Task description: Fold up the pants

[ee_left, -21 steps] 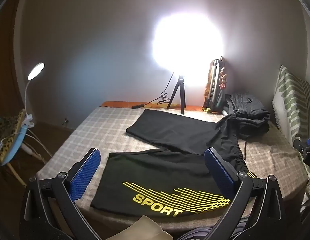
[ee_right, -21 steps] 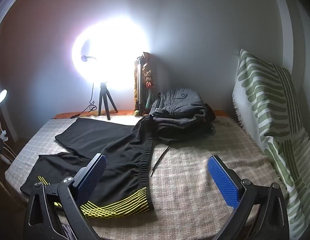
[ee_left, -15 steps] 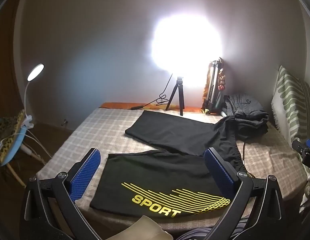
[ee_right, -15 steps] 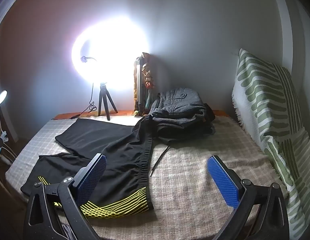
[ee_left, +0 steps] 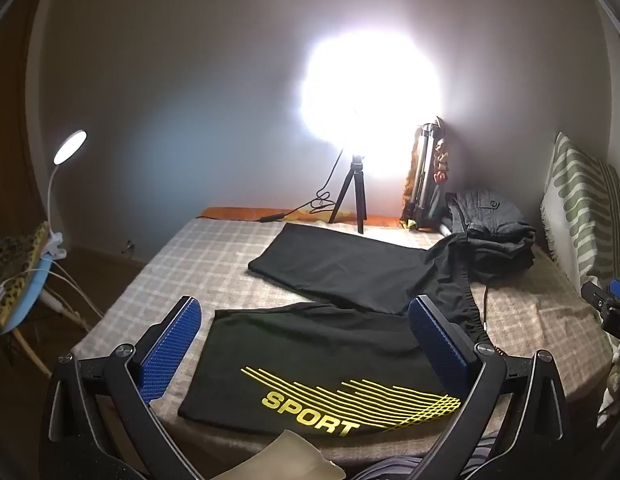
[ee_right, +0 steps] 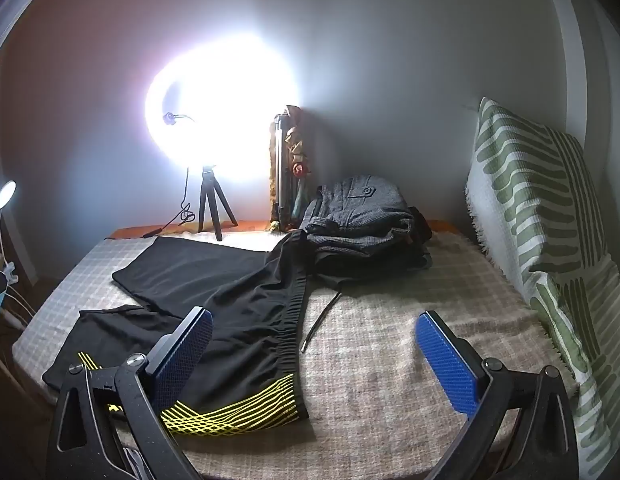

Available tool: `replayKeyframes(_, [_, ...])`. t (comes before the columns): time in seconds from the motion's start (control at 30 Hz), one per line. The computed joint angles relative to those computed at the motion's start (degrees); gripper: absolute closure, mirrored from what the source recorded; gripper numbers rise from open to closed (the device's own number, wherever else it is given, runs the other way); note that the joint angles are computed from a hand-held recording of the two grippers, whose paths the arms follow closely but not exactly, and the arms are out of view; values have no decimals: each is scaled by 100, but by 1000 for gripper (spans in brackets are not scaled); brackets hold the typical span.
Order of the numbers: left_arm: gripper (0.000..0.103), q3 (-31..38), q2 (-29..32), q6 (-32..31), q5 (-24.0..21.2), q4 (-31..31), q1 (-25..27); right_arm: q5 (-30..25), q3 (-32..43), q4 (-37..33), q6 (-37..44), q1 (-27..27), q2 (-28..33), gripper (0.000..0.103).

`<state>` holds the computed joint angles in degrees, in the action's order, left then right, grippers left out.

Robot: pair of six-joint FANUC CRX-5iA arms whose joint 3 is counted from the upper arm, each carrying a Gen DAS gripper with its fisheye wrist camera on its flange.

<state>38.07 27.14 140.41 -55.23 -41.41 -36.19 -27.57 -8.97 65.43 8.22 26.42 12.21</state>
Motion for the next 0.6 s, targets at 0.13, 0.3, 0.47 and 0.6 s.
replayKeyframes(0.13, [0,12,12,-11,1,6,-1,-27,16,-12,7,15,9,0])
replayKeyframes(0.3, [0,11,14,4,-3,-11,-12,-7,18,-34,26,7,9,0])
replayKeyframes(0.47, [0,28,25,-10,-5,-13,-12,-11,19,-17,3,9,14,0])
replayKeyframes(0.6, [0,53,41,-6,-16,-37,-24,-16,21,-15,-4,15,16,0])
